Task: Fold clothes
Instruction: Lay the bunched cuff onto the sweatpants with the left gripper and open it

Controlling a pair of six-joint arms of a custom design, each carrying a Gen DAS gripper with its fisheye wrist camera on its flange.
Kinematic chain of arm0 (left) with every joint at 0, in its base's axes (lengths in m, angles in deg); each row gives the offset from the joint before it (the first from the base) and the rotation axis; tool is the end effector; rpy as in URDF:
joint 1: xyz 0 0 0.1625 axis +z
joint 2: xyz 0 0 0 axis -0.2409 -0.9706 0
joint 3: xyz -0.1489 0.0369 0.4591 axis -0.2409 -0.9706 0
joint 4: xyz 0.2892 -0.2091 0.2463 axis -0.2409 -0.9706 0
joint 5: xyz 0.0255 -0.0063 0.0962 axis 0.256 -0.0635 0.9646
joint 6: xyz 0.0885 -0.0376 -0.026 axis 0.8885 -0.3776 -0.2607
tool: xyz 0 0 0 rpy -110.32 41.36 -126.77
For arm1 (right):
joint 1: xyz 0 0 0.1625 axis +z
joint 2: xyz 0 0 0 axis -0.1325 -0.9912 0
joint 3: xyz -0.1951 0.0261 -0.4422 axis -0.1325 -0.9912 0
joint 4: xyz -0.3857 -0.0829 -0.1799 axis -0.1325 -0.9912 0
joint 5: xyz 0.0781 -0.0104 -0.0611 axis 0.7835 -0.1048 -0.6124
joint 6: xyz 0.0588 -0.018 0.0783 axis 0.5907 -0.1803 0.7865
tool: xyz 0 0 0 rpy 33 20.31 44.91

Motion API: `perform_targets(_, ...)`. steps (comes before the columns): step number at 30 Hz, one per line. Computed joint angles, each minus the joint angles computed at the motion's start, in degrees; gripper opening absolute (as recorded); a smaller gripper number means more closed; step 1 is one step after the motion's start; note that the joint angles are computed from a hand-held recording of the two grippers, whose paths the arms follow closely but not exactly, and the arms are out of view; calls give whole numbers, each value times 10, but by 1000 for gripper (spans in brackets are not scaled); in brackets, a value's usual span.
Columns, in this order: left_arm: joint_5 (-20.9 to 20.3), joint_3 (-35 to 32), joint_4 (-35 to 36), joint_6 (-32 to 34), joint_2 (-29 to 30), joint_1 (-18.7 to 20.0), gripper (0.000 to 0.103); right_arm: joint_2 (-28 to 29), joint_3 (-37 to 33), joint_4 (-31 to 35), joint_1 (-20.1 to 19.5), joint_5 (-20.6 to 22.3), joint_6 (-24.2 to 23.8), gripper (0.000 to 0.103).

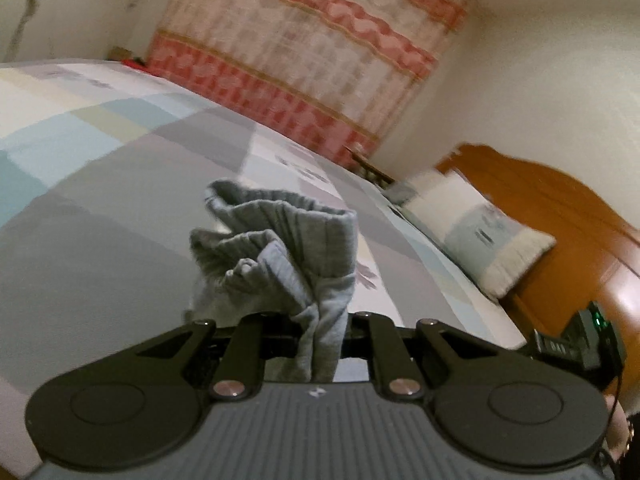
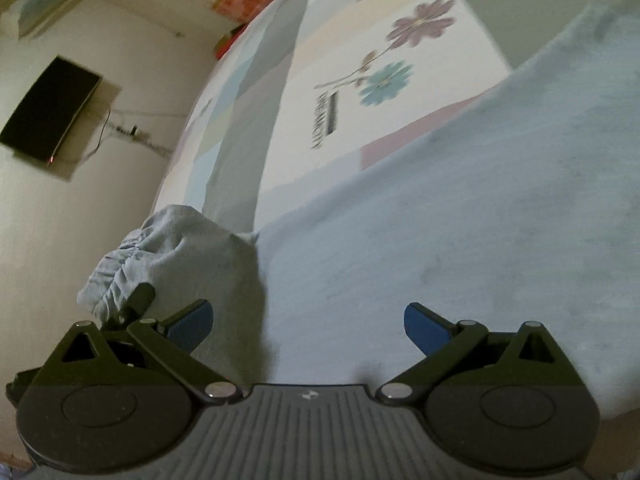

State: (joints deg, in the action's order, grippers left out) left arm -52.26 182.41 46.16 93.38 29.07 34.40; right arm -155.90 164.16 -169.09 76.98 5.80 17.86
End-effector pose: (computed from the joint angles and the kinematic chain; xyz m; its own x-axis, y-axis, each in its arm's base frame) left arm -0.3398 -0.3621 0.0173 -0.9595 0.0318 -0.2798 0.2650 0.4383 -0.8589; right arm -0.0216 -0.4921 0.3546 -0.9944 -0.0955 -0.0456 -0.0721 0.9269 -0.3683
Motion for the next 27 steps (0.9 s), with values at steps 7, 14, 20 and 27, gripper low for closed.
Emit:
perform_targets(7,55,-56,43,31,57,11,12,-20,-9,0,-30,10,0,103)
perform_targets(14,111,-119,128,13,133,37,12,-31,-12,4,-52,8,0,103)
perform_targets(20,110,-142,175,-3,162,35,15,-35,-14,4,-58,8,-1,103)
perform_targets(27,88,-172,174,61,166,29,16,-42,-13,17,-60,8,-12,103)
